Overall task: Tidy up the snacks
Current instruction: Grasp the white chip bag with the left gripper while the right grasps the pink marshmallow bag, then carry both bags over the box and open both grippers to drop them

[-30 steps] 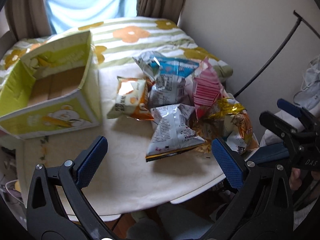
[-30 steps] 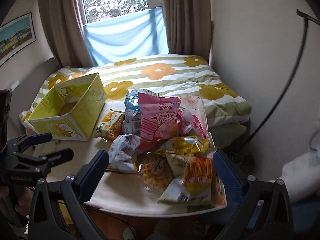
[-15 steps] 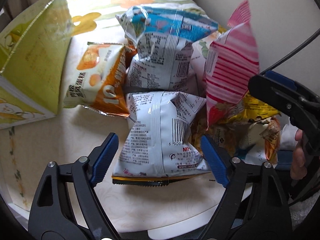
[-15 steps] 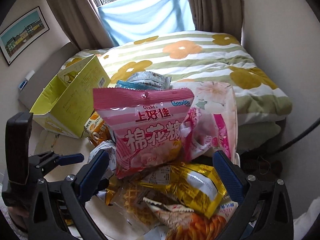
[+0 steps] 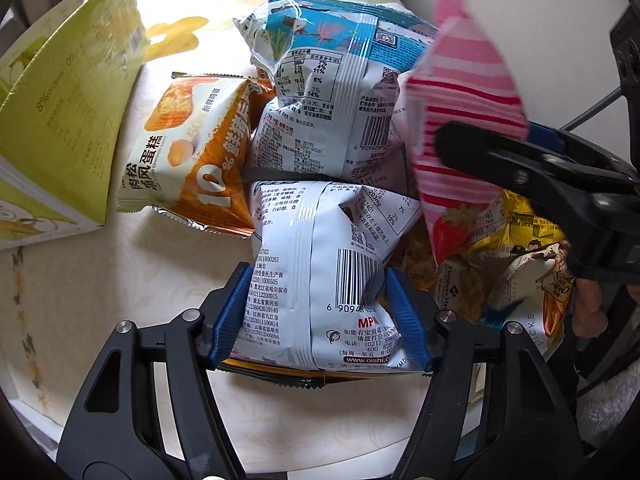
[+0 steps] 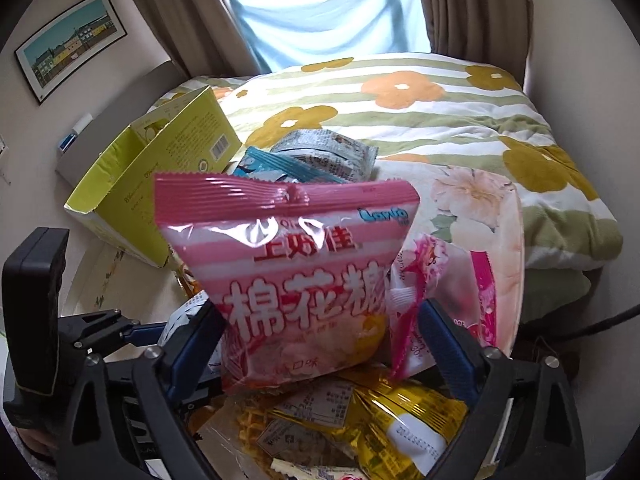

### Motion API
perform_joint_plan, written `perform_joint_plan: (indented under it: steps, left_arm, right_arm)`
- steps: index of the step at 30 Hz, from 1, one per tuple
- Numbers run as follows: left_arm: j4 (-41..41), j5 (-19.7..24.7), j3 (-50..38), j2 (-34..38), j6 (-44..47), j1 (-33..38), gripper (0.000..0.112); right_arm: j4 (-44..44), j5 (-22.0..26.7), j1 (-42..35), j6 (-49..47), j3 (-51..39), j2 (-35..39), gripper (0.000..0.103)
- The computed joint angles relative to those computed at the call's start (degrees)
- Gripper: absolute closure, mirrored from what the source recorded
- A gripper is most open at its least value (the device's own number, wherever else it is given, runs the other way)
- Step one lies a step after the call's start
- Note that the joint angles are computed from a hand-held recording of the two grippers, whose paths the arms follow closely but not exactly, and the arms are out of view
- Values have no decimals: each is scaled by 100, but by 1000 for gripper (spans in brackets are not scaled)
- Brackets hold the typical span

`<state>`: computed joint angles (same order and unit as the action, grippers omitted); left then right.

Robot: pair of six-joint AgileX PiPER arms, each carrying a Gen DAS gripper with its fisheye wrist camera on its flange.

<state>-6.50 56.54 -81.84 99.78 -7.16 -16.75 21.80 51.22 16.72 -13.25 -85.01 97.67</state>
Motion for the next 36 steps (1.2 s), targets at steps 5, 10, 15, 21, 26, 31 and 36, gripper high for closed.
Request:
perform_joint_plan:
  steps: [5,10,15,21,26,31,36]
  left_arm:
    - [168,53,49,-137,-229,-176,53]
    - [313,65,162,-277,-323,-257,55]
    - [357,115,322,-526,-431,-343,55]
    - [319,222,257,-722,-300,-332,55]
    - [341,389,169,-1052,-296,-311,55]
    - [308,511,14,-1408,-107,-32,55]
    - [-41,717,-311,-1715,347,628,55]
  right_arm:
    - [148,9,-30,-240,-21,39,24]
    - [233,71,4,-439,-2,17,39]
    - [292,10,-9,-374,153,-134,45]
    - [297,-31,-84,-57,315,-472,45]
    - [127,123,11,296,176,-764,46]
    - [-226,260,251,744,-164,-971,45]
    - [-889,503,745,1510,-972,-844,46]
